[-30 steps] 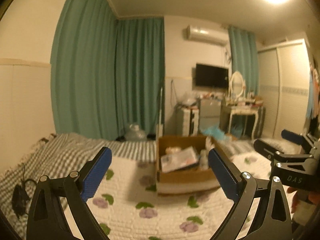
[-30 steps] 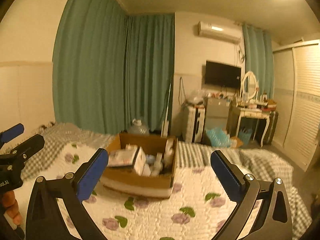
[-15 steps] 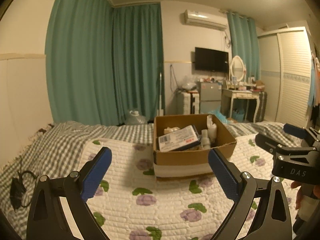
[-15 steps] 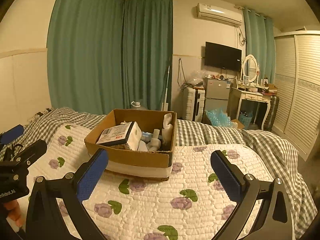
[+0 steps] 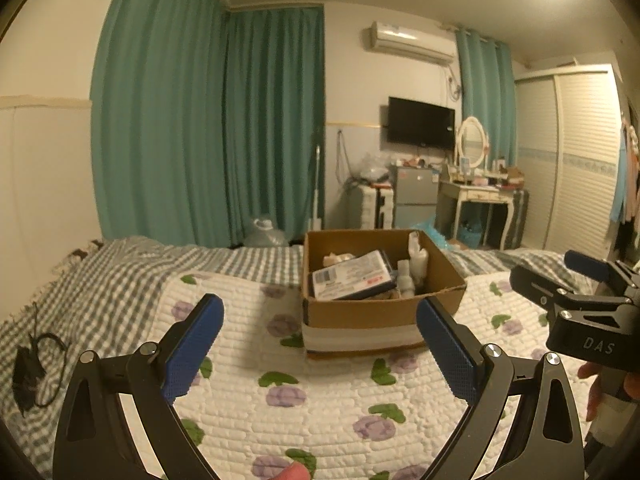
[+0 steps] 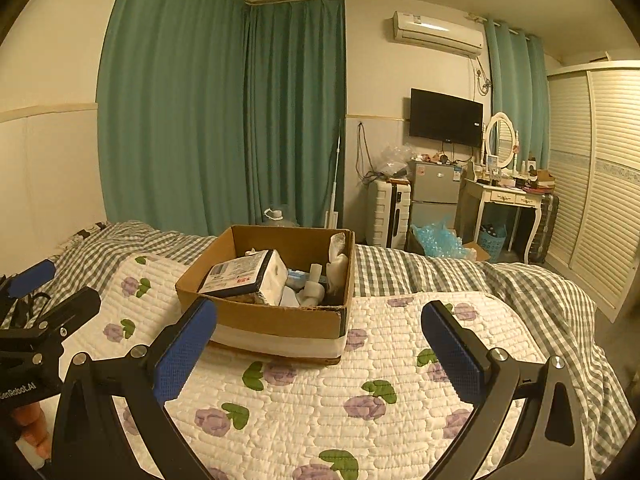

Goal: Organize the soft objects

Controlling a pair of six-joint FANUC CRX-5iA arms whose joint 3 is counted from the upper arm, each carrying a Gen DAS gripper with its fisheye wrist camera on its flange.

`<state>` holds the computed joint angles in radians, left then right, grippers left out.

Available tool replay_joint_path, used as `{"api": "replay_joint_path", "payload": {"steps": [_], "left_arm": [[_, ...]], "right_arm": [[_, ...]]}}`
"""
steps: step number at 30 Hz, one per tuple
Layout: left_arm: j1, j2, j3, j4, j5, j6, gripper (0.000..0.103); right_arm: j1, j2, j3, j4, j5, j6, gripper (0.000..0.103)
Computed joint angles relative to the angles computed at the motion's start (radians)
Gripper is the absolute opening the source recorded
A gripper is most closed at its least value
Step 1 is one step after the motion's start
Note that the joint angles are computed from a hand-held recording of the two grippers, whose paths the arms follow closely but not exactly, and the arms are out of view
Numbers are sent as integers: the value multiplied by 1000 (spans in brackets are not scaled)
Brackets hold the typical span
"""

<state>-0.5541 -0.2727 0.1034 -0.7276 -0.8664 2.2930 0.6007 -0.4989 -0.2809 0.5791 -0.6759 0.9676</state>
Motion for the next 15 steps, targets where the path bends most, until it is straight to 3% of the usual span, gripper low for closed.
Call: {"api": "replay_joint_path", "payload": {"steps": [15], "left_arm": [[10,-3,-7,18,1,0,99]], "right_arm": [[9,-2,0,0,-9,3,103]]}}
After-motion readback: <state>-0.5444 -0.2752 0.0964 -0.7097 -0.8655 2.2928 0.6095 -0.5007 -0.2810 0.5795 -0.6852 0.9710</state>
